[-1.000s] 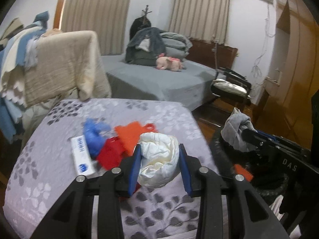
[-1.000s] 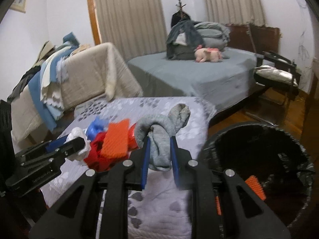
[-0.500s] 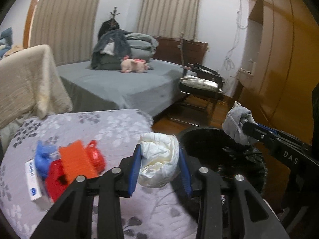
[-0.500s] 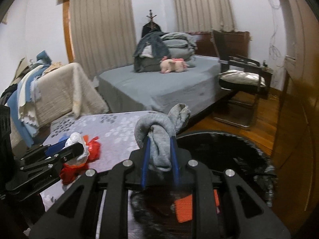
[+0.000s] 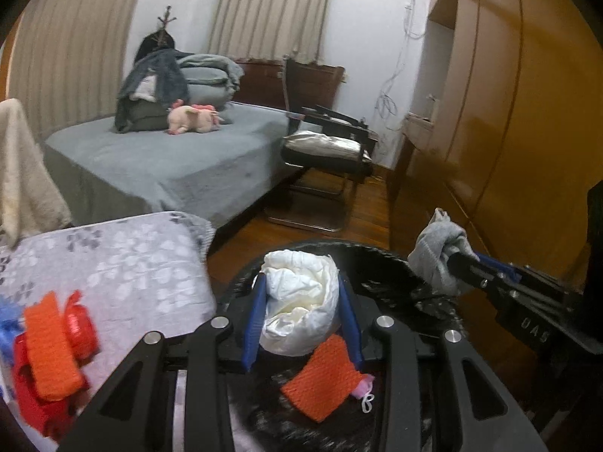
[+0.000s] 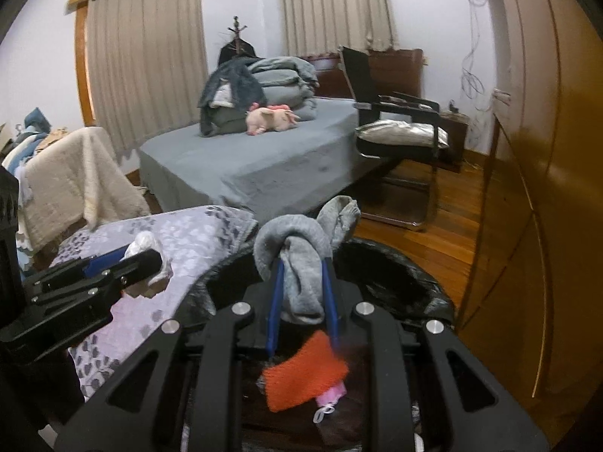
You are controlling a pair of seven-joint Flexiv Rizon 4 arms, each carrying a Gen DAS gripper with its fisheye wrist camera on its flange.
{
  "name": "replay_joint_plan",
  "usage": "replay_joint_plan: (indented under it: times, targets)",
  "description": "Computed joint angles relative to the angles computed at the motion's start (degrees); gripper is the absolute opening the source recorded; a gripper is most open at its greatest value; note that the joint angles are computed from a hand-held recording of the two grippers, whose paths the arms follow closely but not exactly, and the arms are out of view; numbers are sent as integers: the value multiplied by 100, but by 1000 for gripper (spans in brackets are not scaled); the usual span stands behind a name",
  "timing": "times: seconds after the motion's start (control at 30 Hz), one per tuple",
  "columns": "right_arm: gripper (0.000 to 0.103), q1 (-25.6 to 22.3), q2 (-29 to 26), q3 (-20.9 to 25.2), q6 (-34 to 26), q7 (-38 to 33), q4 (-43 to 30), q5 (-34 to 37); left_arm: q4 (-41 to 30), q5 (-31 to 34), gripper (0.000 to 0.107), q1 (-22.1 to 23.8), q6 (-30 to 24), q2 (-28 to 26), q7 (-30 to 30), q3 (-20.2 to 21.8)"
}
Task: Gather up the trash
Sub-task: 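Carry the bag and sock over the bin and open both tools, then return the left tool to the pile and grasp the white Alcohol Pads box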
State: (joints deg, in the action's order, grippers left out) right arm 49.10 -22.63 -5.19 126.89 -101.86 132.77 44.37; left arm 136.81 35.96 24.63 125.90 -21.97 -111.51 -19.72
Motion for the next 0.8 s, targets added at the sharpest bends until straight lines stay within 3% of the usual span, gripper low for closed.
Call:
replay_joint_plan:
  times: [0.17, 0.27, 0.37, 0.4, 0.57, 0.63, 0.67, 0.8]
  targets:
    - [19, -173, -160, -6, 12, 150, 56, -76, -242, -190, 36, -336, -72, -324, 189, -38]
    - [21, -298, -285, 7, 37, 284, 94, -204, -425, -162, 37, -190, -274, -591, 212, -382]
    - [25, -258, -402, -128, 48, 338, 117, -202, -501, -277, 47, -163, -345, -763, 387, -537]
    - [32, -246, -437, -160, 52, 357, 130, -204, -496, -329, 56, -161, -342, -789, 440, -560]
    - [55, -106, -513, -302, 131, 445, 188, -91, -326, -553, 68, -125, -205, -709, 550, -495]
    - [85, -90, -522, -319, 197, 477, 198, -40, -234, -638, 76, -140, -128, -581, 557, -363]
    - [92, 7, -497, -377, 203, 454, 188, 80, -166, -691, 82, -185, -63, -501, 564, -244]
    - [97, 76, -328, -354, 72, 412, 160, 175, 86, -828, 94, -380, 212, -148, 616, 342]
